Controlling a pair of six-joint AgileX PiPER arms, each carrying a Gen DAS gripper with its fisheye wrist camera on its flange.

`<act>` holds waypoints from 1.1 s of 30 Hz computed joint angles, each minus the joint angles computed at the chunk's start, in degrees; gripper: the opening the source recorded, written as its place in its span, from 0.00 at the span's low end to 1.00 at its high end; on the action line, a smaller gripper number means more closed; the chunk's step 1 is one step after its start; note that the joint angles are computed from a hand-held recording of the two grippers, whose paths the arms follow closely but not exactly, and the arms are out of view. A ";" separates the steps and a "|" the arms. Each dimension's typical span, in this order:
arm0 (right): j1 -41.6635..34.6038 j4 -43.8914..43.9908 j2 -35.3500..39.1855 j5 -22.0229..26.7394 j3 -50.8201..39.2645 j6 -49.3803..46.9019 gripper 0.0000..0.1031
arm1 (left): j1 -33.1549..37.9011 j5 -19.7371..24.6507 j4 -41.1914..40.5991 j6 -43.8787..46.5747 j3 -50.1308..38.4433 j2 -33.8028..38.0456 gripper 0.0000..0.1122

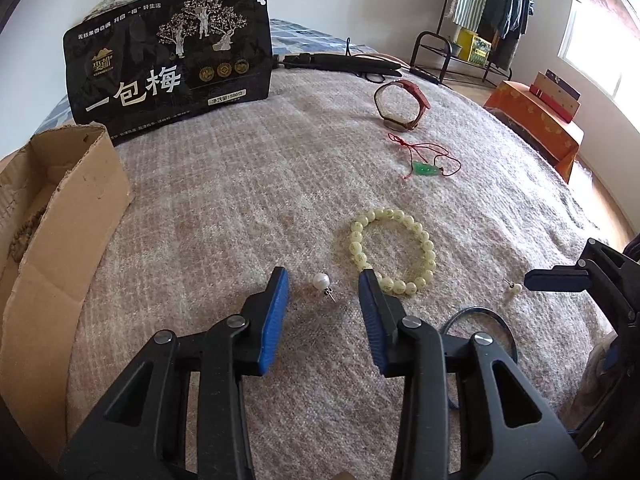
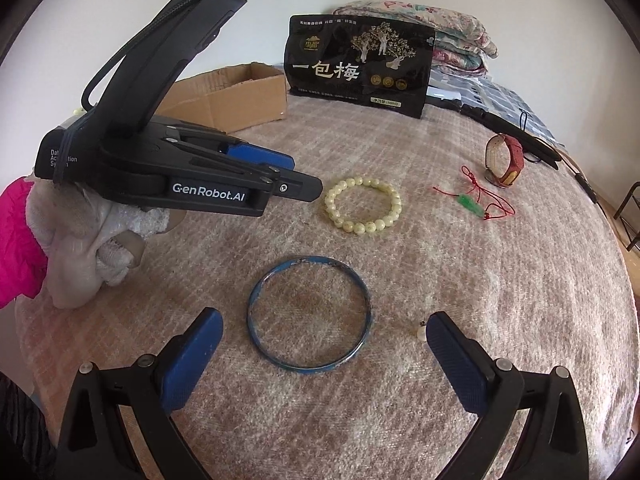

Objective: Organize jewelry
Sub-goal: 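Grasp the blue bangle with the right gripper while the left gripper grasps a small pearl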

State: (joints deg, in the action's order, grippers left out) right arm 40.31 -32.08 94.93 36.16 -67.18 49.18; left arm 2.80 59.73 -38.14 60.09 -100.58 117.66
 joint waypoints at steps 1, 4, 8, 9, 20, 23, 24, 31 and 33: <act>-0.11 0.10 0.17 -0.08 -0.11 -0.04 1.00 | -0.15 0.04 0.26 -0.36 -0.42 0.27 0.28; -0.25 0.69 0.78 0.06 -0.70 -0.88 0.99 | -0.13 0.22 0.09 -0.52 -1.03 0.85 0.27; 0.16 0.72 2.15 0.96 -2.22 -2.28 0.97 | -0.26 -0.14 0.30 -0.52 -0.92 1.07 0.19; 0.38 0.68 2.74 1.53 -2.93 -2.77 0.96 | -0.25 -0.24 0.37 -0.49 -0.79 0.99 0.16; 0.20 3.43 4.73 2.19 -4.98 -5.85 0.71 | -0.09 -0.40 0.08 0.26 -0.03 0.57 0.07; 0.35 3.15 4.37 1.93 -4.50 -5.13 0.71 | 0.00 -0.58 0.08 0.35 0.25 0.30 0.07; 0.39 3.10 4.23 1.90 -4.40 -4.91 0.71 | 0.05 -0.65 0.08 0.32 0.37 0.17 0.07; 0.39 3.44 2.98 2.24 -4.32 -4.06 0.71 | 1.01 -0.62 -0.23 0.05 1.10 -1.09 0.07; 0.49 3.53 2.51 2.71 -4.57 -3.94 0.71 | 1.44 -0.64 -0.44 0.32 1.57 -1.84 0.07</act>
State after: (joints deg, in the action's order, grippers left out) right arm 40.80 -28.55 97.44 38.87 -71.75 45.24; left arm 4.24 59.09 -38.58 60.41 -99.01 115.82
